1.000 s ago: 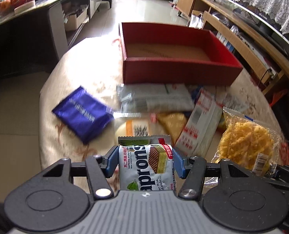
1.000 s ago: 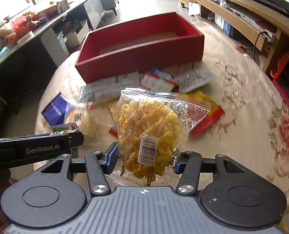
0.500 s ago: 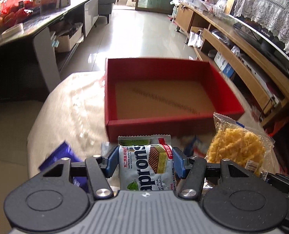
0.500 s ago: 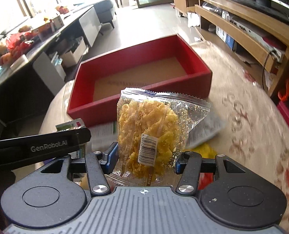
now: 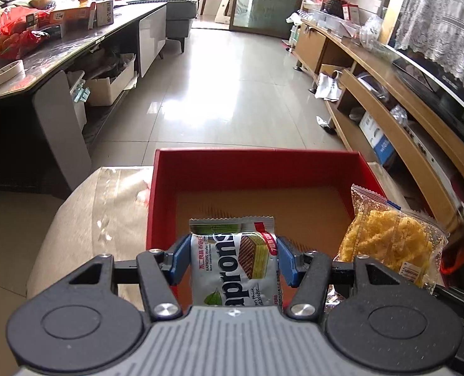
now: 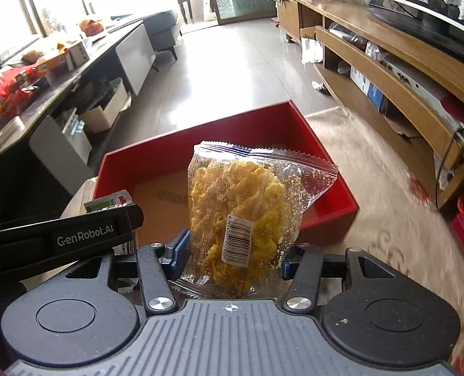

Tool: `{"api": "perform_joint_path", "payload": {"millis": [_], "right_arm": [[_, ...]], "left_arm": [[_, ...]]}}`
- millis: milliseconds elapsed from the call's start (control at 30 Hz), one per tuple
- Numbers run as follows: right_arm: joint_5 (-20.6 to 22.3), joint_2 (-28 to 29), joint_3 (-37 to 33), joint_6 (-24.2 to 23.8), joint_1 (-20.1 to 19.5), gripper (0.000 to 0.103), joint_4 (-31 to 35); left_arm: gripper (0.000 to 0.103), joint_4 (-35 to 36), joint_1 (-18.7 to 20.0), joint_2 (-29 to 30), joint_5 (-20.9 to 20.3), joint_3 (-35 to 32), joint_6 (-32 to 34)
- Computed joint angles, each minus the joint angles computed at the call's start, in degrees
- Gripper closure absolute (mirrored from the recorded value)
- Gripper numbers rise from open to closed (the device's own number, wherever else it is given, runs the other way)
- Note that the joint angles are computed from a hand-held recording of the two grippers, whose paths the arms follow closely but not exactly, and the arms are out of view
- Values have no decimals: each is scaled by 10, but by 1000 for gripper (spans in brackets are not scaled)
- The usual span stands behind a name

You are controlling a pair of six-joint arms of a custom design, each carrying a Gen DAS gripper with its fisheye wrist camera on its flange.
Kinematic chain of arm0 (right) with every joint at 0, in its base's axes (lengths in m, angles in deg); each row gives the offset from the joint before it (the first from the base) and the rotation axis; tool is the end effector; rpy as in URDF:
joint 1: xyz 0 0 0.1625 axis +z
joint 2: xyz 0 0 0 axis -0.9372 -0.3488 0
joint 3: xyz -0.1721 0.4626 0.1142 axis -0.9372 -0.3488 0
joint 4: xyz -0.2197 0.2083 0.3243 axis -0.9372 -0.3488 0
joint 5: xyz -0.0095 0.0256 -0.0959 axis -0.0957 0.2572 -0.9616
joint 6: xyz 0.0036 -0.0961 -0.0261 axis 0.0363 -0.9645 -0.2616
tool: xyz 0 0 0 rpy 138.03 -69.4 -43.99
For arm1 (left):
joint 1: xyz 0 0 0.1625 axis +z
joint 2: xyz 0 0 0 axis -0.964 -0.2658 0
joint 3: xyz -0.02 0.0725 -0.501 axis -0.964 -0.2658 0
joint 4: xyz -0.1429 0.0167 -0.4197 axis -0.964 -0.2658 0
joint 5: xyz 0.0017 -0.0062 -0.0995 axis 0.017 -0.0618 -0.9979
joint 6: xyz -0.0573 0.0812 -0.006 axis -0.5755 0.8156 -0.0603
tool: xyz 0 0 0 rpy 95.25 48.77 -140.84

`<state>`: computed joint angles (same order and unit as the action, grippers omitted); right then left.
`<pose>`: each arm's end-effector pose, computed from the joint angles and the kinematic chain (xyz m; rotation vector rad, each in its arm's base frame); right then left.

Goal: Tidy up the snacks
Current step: 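Carry the aprons pack and yellow snack bag with both tools over the red box, then lower both packs into the red box and open both tools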

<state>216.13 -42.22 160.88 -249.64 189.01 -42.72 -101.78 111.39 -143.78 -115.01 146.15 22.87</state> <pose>0.2356 -0.3103 0.0838 0.0554 -2.2745 0.9626 -0.1806 -0.3900 0.1297 0.5085 2.4410 -0.7661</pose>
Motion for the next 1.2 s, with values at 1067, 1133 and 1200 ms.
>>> {"api": "perform_joint_path", "payload": {"millis": [1067,1133,1200], "right_arm": [[-2,38,-41,-105,-81,37,-4],[1,37,-40,-107,-83,35,-7],[9,36,-38,-112,-82,34,-14]], "left_arm": [[48,20,55,90,26,-65,11],[47,16,51,92,30,-65,14],[44,11,47,94,37,-63,15]]}}
